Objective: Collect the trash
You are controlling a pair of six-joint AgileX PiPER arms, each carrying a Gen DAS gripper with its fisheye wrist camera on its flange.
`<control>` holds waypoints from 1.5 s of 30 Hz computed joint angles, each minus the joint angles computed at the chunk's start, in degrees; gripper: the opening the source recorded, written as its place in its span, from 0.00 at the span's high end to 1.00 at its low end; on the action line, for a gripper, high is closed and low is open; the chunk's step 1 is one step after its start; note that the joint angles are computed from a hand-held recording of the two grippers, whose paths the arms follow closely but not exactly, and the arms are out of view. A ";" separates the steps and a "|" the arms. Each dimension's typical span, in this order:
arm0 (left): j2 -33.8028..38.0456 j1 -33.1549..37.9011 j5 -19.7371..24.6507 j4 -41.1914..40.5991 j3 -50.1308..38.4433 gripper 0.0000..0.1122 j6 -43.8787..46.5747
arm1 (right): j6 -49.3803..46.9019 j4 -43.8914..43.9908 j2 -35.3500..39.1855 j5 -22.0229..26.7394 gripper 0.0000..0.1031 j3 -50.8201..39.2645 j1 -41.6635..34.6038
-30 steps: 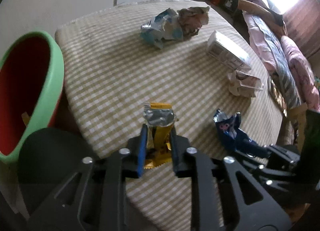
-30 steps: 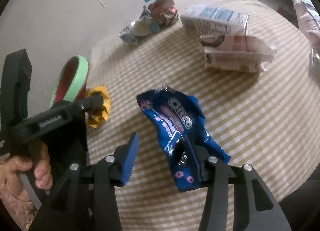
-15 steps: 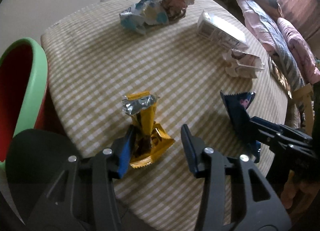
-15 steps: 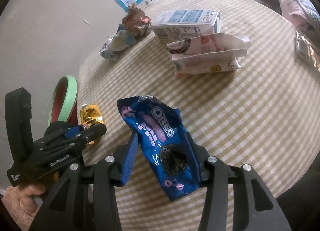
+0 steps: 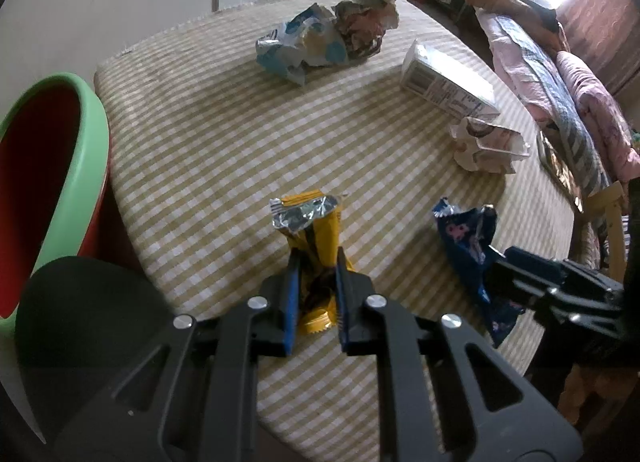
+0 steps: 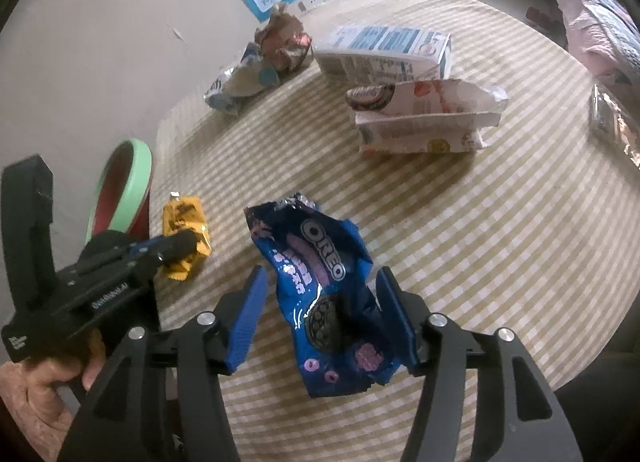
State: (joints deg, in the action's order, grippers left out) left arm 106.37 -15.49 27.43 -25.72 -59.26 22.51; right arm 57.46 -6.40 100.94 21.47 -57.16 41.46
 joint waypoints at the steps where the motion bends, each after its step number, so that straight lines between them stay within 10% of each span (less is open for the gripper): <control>1: 0.08 0.01 0.11 -0.37 -0.16 0.87 0.18 | -0.50 0.46 0.39 0.31 0.46 -0.21 -0.01; 10: 0.29 1.48 0.64 -3.18 -0.14 0.87 2.40 | 1.68 -3.36 2.99 3.88 0.65 -2.50 1.43; 12: 0.50 1.32 0.54 -3.07 -0.17 0.87 2.38 | 2.35 -4.22 3.11 3.76 0.91 -2.35 1.71; 29: -4.36 4.76 -0.42 -16.30 3.50 0.87 15.80 | 12.32 -13.79 0.24 7.79 0.90 -3.21 6.16; 45: -12.85 14.54 1.11 -24.59 4.82 0.87 22.86 | 2.26 -8.30 8.12 15.64 0.90 -23.52 8.85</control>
State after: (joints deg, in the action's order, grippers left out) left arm 93.52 -0.94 28.54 -50.31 -54.44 45.36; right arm 59.71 -14.70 109.06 37.11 -80.67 50.31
